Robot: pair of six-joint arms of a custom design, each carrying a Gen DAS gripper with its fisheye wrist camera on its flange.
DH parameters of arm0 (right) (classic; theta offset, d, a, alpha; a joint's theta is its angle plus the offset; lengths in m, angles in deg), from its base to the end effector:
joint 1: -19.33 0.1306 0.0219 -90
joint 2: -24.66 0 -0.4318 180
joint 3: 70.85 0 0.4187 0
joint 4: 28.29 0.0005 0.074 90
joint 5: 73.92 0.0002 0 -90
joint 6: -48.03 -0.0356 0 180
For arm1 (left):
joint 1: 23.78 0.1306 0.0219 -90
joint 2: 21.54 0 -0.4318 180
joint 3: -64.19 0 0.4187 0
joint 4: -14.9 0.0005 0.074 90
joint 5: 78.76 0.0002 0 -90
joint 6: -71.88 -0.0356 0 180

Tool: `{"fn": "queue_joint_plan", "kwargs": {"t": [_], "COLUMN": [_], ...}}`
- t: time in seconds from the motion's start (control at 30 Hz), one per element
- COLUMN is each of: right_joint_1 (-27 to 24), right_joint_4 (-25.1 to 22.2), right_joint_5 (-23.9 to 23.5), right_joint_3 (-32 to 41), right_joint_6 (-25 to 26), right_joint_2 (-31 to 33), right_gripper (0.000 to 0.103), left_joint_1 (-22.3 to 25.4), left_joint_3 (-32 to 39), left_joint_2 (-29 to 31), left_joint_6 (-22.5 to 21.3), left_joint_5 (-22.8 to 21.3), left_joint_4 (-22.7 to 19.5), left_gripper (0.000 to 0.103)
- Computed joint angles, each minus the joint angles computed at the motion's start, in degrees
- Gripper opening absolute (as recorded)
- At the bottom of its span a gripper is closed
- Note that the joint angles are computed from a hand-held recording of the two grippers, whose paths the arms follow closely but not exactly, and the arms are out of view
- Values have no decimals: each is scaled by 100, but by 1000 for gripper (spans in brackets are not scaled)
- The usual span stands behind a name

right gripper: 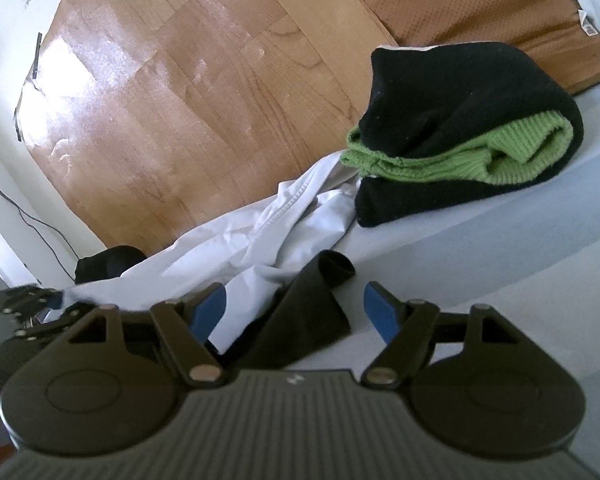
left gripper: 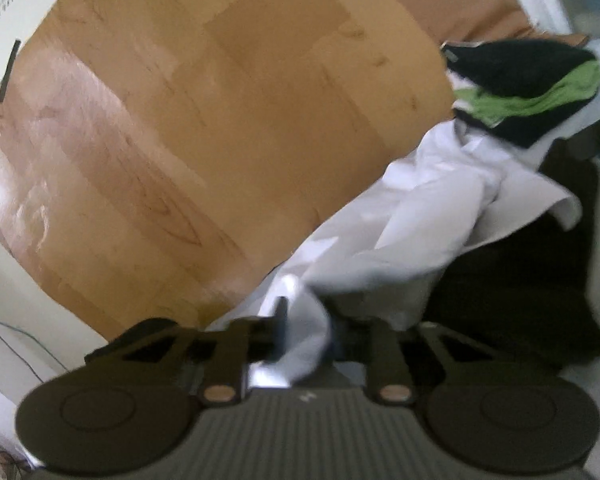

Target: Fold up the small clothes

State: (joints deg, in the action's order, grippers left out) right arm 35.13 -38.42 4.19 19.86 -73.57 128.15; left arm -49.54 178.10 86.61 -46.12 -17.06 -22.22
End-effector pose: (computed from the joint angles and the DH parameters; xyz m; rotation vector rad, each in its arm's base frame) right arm 0.6054 0.1784 0.4153 0.1404 2.0327 0.7355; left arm 0.6041 -0.2733 0.5279 0.6749 1.9801 0.5448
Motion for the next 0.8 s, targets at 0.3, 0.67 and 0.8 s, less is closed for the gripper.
{"fn": "queue_joint_plan", "kwargs": {"t": [0.3,0.67,0.8], "right_joint_1": [11,695,862], "right_joint_4": [300,113,-62], "right_joint_5": [70,861,1287], "right_joint_3": [-143,191,74], "right_joint_6": [20,2846,4056], "right_joint_2": [-86,-69,-81], "right_gripper": [78,78,77], "left_joint_1": [276,856,945], "left_joint_3": [-361,-1110,-1559], "left_joint_2": [-1111,-2303,-2473], "left_joint_6": [1251,1964,2226], "left_joint_5": [321,138,-42], "left_joint_4": [1042,1089,996], "left_gripper": [6,6,6]}}
